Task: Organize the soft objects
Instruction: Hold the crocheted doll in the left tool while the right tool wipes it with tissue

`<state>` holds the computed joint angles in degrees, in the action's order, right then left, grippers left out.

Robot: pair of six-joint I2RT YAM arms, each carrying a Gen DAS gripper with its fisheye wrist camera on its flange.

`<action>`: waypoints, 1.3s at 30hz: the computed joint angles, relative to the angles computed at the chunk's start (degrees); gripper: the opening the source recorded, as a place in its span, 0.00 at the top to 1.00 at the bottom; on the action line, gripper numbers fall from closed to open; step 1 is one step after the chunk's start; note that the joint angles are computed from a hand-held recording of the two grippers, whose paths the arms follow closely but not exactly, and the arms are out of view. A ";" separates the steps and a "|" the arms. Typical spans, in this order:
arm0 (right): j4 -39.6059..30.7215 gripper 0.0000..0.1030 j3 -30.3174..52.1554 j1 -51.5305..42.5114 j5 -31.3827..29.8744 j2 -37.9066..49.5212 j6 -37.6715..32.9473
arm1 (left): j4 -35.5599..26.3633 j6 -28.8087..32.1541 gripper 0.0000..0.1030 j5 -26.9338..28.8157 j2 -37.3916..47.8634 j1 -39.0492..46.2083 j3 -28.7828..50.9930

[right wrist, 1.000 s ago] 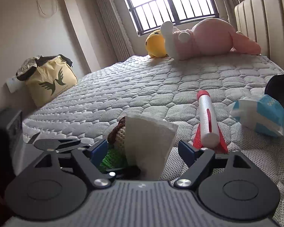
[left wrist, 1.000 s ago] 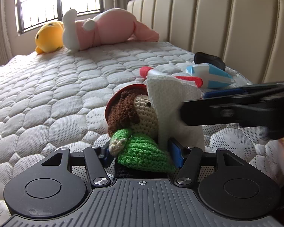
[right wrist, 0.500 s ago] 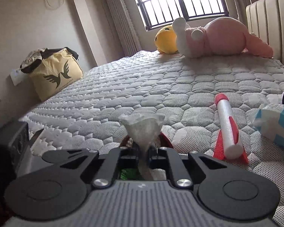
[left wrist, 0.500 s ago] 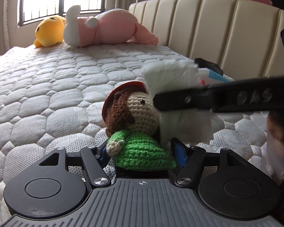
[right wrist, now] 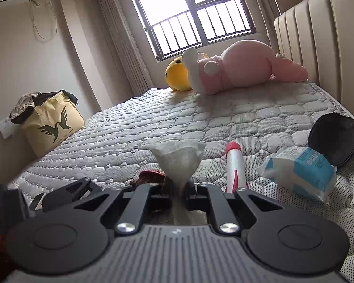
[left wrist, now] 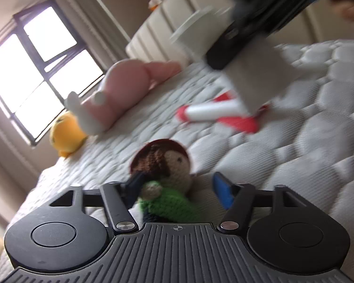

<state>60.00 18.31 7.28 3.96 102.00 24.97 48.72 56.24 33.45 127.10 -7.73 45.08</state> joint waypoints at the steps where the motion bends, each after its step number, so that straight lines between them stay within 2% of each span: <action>1: -0.39 0.90 0.36 -0.07 -0.25 0.22 0.11 | -0.09 0.09 0.19 1.58 -0.67 -0.11 -1.63; 5: -2.12 0.90 3.17 0.15 -5.00 -0.46 -0.53 | -10.25 1.95 0.11 8.65 -4.50 0.33 -4.65; 8: -3.58 0.89 8.03 -1.30 -16.81 2.51 1.58 | -12.19 1.51 0.10 10.74 -5.45 1.64 -5.81; 9: -6.06 0.89 10.51 -1.26 -19.09 4.07 1.69 | -12.48 1.24 0.10 11.31 -5.68 2.13 -6.17; 11: -12.44 0.89 14.88 -0.09 -17.06 6.98 0.29 | -14.97 0.75 0.10 12.03 -6.36 3.64 -5.42; 13: -14.88 0.89 15.89 0.53 -14.08 8.90 -0.59 | -19.52 0.55 0.10 12.87 -6.82 5.83 -3.42; 16: -9.25 0.89 11.78 -1.36 -15.99 10.30 1.68 | -22.01 -2.72 0.09 12.89 -5.98 8.69 -0.14; 18: -5.72 0.90 8.82 -2.57 -17.72 10.71 3.39 | -23.82 -7.59 0.09 12.12 -4.44 9.12 3.29; 21: -2.47 0.91 5.27 -2.83 -17.26 10.83 3.98 | -31.92 -15.35 0.09 13.20 -0.89 8.83 11.26; 25: -3.44 0.89 1.26 -2.48 -13.81 6.66 2.98 | -40.31 -16.51 0.09 16.14 2.99 6.94 18.38; 28: -7.72 0.88 -0.32 -2.47 -10.26 2.84 1.38 | -40.12 -15.74 0.10 16.89 4.15 4.90 18.70; 32: -9.87 0.88 -1.80 -4.81 -9.09 1.55 1.55 | -35.89 -17.02 0.26 15.17 3.90 1.72 16.07; 33: -9.37 0.88 -2.42 -5.42 -8.96 1.21 1.90 | -35.32 -17.23 0.33 14.42 3.46 1.08 15.33; 35: -7.15 0.88 -3.69 -6.48 -8.95 -0.30 2.46 | -33.88 -17.43 0.39 12.68 2.68 -0.18 14.20; 39: -1.90 0.88 -4.47 -6.77 -9.00 -4.64 2.72 | -33.13 -16.68 0.44 11.31 1.86 -0.41 13.38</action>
